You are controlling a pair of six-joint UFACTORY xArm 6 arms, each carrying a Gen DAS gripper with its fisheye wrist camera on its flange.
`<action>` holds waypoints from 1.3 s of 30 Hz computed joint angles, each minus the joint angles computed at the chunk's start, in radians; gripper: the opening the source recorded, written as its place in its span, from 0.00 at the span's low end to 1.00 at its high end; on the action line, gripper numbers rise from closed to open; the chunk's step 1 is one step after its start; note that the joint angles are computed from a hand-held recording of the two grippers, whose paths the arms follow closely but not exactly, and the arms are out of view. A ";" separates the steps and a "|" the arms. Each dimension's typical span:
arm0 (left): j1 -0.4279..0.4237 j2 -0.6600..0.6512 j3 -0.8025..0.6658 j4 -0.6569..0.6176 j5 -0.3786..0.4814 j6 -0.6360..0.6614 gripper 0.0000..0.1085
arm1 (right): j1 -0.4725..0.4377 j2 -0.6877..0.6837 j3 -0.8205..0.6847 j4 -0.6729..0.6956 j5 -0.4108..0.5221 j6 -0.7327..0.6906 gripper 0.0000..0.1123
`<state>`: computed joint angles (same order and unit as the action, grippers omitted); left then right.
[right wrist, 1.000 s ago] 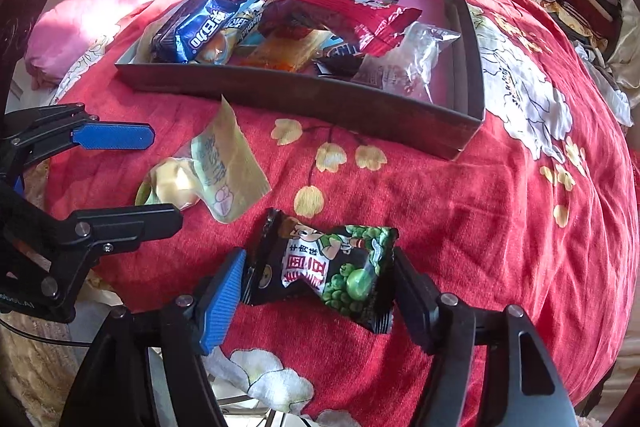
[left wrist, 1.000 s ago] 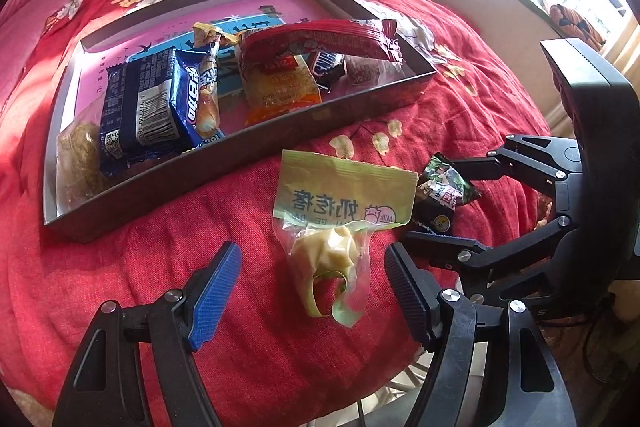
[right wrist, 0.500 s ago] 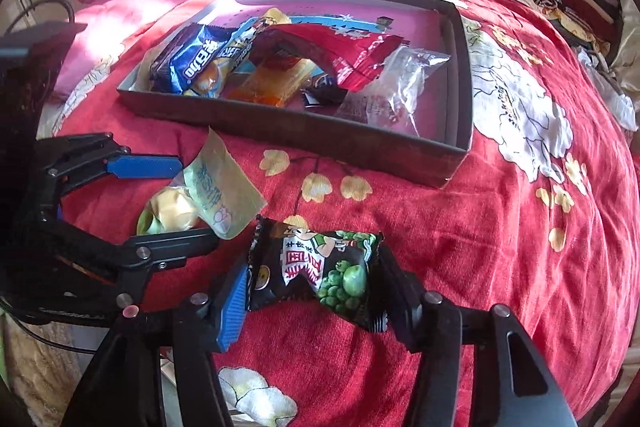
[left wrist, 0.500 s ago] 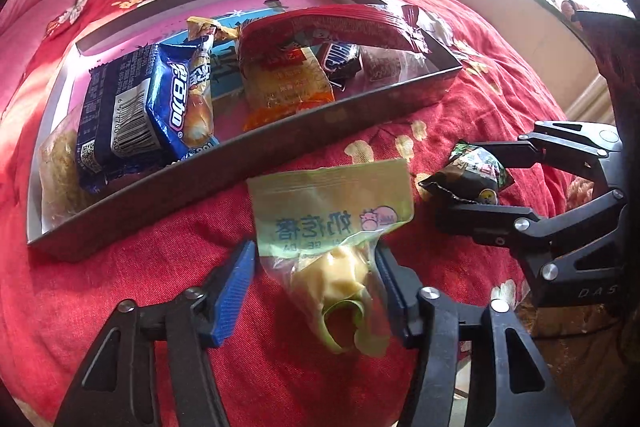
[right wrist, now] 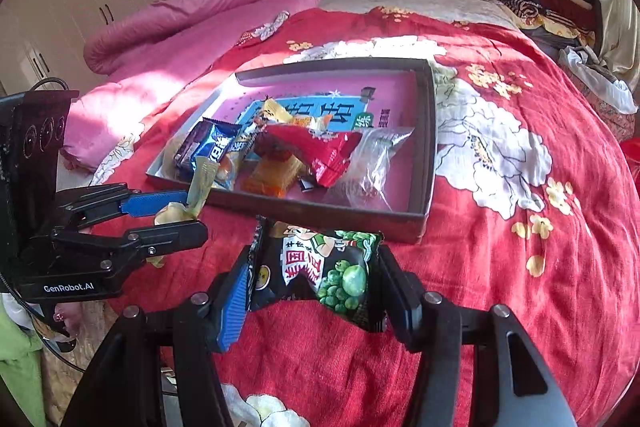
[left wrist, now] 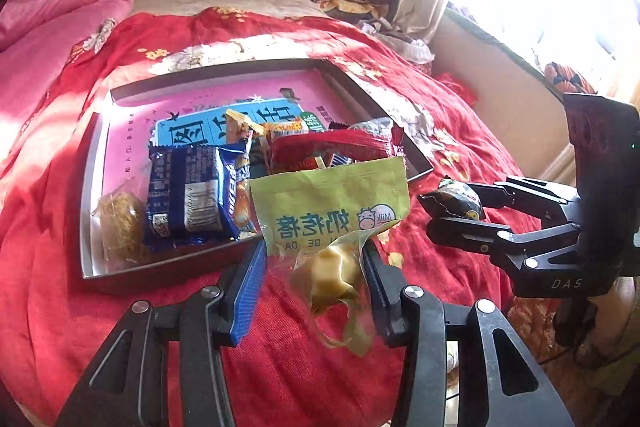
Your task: Organize snacks
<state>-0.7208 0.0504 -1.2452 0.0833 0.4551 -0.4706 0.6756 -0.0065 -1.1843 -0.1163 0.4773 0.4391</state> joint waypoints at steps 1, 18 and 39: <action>0.004 -0.004 0.002 0.028 -0.004 -0.023 0.45 | 0.000 -0.001 0.000 -0.012 -0.008 0.006 0.52; 0.127 -0.090 0.055 0.312 0.061 -0.353 0.45 | -0.008 0.031 -0.040 -0.070 -0.033 0.021 0.52; 0.153 -0.020 0.007 0.285 0.118 -0.341 0.45 | 0.007 0.205 -0.231 -0.073 -0.027 -0.057 0.52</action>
<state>-0.5675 0.0303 -1.2383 0.3685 0.5731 -0.8118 0.6824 0.1982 -1.4150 -0.1894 0.4505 0.3823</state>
